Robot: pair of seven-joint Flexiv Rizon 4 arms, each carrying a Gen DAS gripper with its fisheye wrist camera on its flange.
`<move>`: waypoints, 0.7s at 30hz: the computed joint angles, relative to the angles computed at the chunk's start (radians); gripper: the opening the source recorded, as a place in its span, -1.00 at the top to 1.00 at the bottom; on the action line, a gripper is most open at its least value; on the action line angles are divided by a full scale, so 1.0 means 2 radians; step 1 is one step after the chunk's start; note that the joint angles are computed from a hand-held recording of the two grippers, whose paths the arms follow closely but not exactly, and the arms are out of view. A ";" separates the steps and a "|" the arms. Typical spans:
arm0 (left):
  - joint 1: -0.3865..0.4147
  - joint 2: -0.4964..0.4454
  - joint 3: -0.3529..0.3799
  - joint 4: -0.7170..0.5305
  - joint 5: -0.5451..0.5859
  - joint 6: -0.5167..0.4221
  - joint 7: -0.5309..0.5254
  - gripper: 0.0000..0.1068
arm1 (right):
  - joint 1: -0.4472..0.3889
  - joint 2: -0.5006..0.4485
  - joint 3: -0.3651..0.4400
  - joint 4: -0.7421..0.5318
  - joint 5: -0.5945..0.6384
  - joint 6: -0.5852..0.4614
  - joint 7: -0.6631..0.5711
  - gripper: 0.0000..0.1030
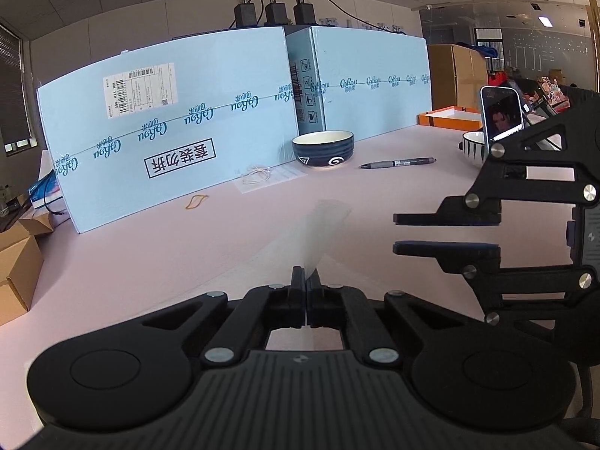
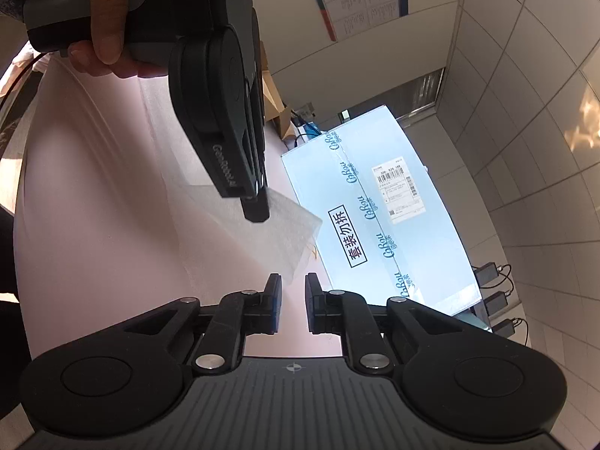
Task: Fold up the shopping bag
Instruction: 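Close the left gripper on an edge of the white foam sheet, then lift the held sheet edge high with the left gripper and swing it over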
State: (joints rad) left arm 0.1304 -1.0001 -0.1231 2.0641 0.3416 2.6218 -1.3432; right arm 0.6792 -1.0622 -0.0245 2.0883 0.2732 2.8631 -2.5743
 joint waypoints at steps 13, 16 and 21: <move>0.064 0.039 0.014 0.025 -0.001 0.056 -0.083 0.99 | -0.126 0.029 0.116 -0.008 -0.086 -0.091 0.337 0.07; 0.072 0.045 0.020 0.032 0.006 0.067 -0.095 0.98 | -0.172 0.033 0.150 -0.011 -0.164 -0.117 0.445 -0.01; 0.075 0.051 0.029 0.038 0.014 0.079 -0.101 0.98 | -0.177 0.020 0.163 -0.040 -0.222 -0.147 0.543 0.19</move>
